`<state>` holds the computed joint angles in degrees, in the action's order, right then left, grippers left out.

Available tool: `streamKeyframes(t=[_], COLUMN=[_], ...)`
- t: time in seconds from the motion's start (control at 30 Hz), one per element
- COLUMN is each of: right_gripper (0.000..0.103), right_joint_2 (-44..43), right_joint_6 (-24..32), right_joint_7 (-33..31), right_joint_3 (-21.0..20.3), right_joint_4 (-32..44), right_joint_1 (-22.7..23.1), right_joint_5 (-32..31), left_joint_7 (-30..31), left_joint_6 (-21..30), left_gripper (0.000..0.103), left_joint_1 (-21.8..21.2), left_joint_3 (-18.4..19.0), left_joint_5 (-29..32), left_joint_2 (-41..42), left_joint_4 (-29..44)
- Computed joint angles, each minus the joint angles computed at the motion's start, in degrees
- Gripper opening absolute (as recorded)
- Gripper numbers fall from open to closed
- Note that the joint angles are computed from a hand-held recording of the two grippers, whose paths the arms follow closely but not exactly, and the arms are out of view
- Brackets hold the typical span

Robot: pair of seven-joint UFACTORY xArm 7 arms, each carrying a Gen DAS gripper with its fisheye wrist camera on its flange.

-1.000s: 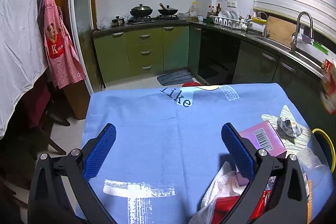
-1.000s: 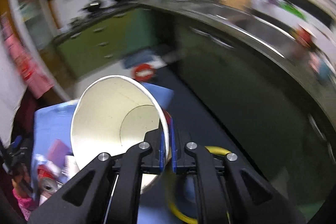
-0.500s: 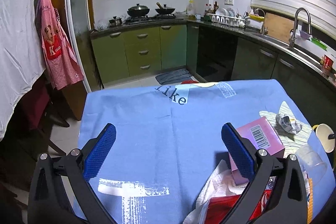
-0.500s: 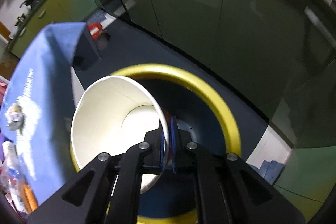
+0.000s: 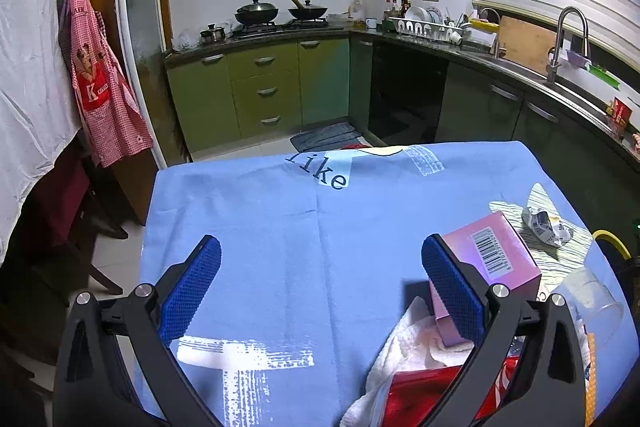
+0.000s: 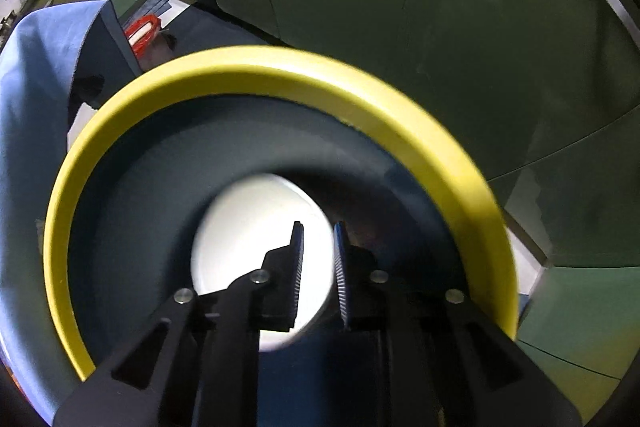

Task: Collect trash
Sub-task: 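Carry the paper cup to the yellow-rimmed bin and open the right tool, then grasp the pink box with the left tool and lift it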

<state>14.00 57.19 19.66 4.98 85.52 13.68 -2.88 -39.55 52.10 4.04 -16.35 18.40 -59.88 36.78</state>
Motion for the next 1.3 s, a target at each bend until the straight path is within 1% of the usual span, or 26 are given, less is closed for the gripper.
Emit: streamKeyframes(t=[0.07,0.13,0.27,0.37,0.4,0.43,0.5,0.57,0.63,0.7,0.83,0.9,1.03,1.13,1.17,1.3], right_gripper=[0.015,0.015,0.016,0.022,0.023,0.023,0.025,0.027,0.027,0.029,0.029,0.029,0.029,0.031,0.033,0.034], right_joint_2=[0.01,-1.25,-5.63,-9.67,-11.03,-11.69,-13.82,-15.15,-14.82,-15.16,-15.47,-17.0,-18.01,-18.26,-18.48,-19.11], right_joint_6=[0.39,-0.58,-3.48,-6.31,-7.09,-7.52,-8.24,-9.2,-9.2,-9.34,-10.13,-9.61,-9.89,-10.09,-10.17,-10.19], right_joint_7=[1.01,1.41,-0.56,-3.01,-4.03,-4.52,-5.91,-7.77,-9.13,-10.47,-10.68,-11.41,-12.69,-12.9,-13.11,-13.7], right_joint_3=[-0.22,-0.25,0.67,1.43,1.62,1.78,1.92,1.87,1.9,1.86,2.22,2.1,1.99,1.95,1.9,1.86], right_joint_4=[0.33,-0.88,-4.16,-7.15,-8.1,-8.35,-10.0,-11.44,-10.94,-11.13,-12.3,-13.56,-14.82,-15.0,-15.18,-16.01], right_joint_1=[0.62,0.85,0.25,0.04,0.0,0.1,0.18,0.14,0.18,0.15,0.57,0.56,0.67,0.69,0.68,0.64], right_joint_5=[-1.83,-2.97,0.01,3.3,4.52,4.99,5.8,7.44,9.17,10.52,11.02,12.22,13.46,13.86,14.07,13.85], left_joint_7=[-0.08,0.05,0.66,3.0,4.36,6.28,8.96,10.81,11.49,12.59,12.76,12.35,12.97,12.01,11.47,10.76], left_joint_6=[0.06,0.07,0.6,1.37,1.52,1.92,2.63,4.66,8.67,10.69,14.37,14.85,14.57,15.78,16.12,16.71], left_gripper=[0.099,0.099,0.099,0.099,0.099,0.099,0.099,0.099,0.099,0.099,0.099,0.099,0.099,0.099,0.099,0.099], left_joint_1=[-0.1,-0.35,-1.17,-3.64,-5.17,-7.4,-10.27,-11.56,-11.79,-12.53,-12.2,-12.13,-13.52,-13.1,-12.89,-12.43], left_joint_3=[-0.3,-0.22,0.4,2.56,4.16,6.64,10.16,12.5,13.95,15.07,14.58,14.24,14.33,13.53,13.37,13.69], left_joint_5=[0.11,0.04,-0.86,-3.63,-5.51,-8.49,-13.68,-17.94,-21.48,-24.98,-27.97,-29.23,-33.24,-32.85,-32.69,-32.98], left_joint_2=[-0.09,0.03,0.49,2.48,3.74,5.52,8.65,12.15,16.28,19.13,23.4,24.93,27.81,30.7,31.25,32.13], left_joint_4=[-0.05,0.02,1.13,3.14,4.07,5.39,7.61,10.48,14.12,16.26,19.64,20.53,22.05,23.28,23.45,23.21])
